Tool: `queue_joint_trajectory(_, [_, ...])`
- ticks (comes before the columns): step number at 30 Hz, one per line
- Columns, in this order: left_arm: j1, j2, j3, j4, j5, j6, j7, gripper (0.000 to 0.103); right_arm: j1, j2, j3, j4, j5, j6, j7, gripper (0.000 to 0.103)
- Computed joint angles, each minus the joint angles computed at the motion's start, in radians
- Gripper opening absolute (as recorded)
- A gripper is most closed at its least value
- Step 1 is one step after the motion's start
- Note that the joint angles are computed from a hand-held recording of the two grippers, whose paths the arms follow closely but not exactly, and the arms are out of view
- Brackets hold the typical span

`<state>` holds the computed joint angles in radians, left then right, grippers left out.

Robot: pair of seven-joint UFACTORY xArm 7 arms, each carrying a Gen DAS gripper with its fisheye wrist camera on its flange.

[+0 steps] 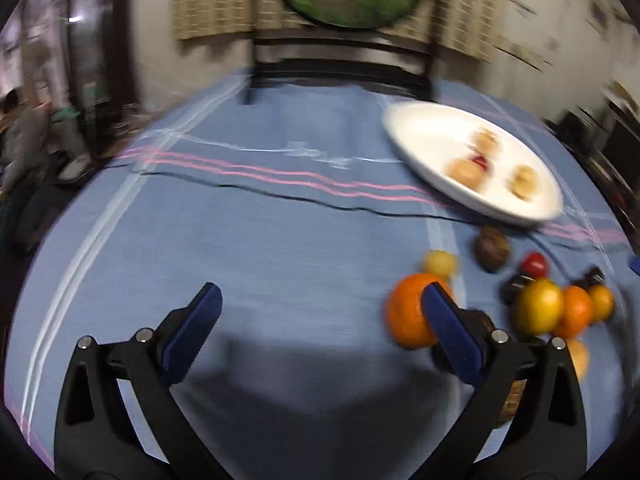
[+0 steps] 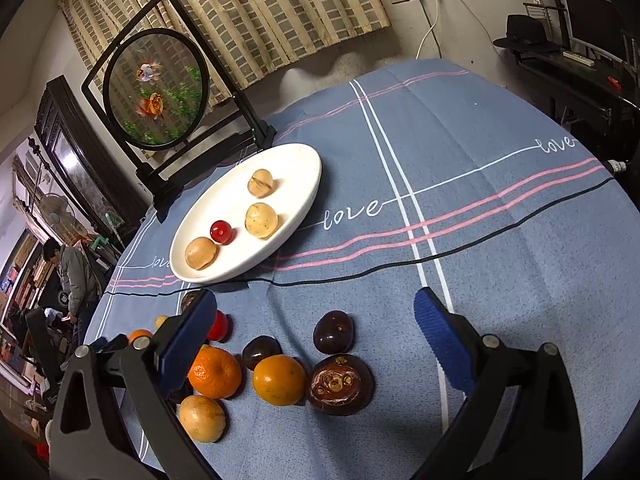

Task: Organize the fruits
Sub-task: 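Open both tools over the plate and move them back to the fruit pile, then grasp the orange mandarin with the left tool while the right tool grasps a dark brown mangosteen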

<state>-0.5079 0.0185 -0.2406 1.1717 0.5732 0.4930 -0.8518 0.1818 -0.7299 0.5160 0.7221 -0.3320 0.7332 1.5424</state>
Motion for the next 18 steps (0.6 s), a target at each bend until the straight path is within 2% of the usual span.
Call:
queue_joint_trajectory(2, [0.015, -0.024, 0.01, -0.039, -0.074, -0.057, 0.013, 0.101, -0.001, -0.003, 0.004, 0.001, -0.005, -0.004, 0.001, 0.099])
queue_joint_trajectory(4, [0.026, -0.049, 0.003, -0.071, -0.041, -0.12, -0.015, 0.101, -0.002, -0.003, 0.006, 0.003, -0.008, -0.004, 0.001, 0.099])
queue_joint_trajectory(6, [0.023, -0.041, -0.019, -0.057, 0.03, -0.095, -0.023, 0.101, -0.003, -0.003, 0.006, 0.003, -0.007, -0.003, 0.003, 0.099])
queue_joint_trajectory(9, [-0.004, -0.001, -0.035, -0.013, 0.069, -0.044, 0.031, 0.101, -0.001, 0.001, 0.004, 0.004, -0.005, -0.004, 0.002, 0.099])
queue_joint_trajectory(11, [-0.019, 0.008, -0.029, 0.0, 0.083, -0.012, 0.031, 0.101, -0.002, 0.002, 0.008, 0.007, -0.009, -0.003, 0.001, 0.099])
queue_joint_trajectory(14, [-0.02, 0.022, -0.014, 0.007, 0.006, -0.01, 0.07, 0.099, -0.004, 0.0, 0.008, 0.006, -0.012, -0.005, 0.004, 0.099])
queue_joint_trajectory(17, [-0.024, 0.026, -0.007, 0.006, -0.044, -0.015, 0.117, 0.085, -0.002, 0.002, 0.006, 0.005, -0.011, -0.008, 0.001, 0.099])
queue_joint_trajectory(18, [-0.026, 0.028, -0.007, 0.007, -0.049, -0.017, 0.127, 0.083, -0.002, 0.003, 0.006, 0.005, -0.011, -0.008, 0.001, 0.099])
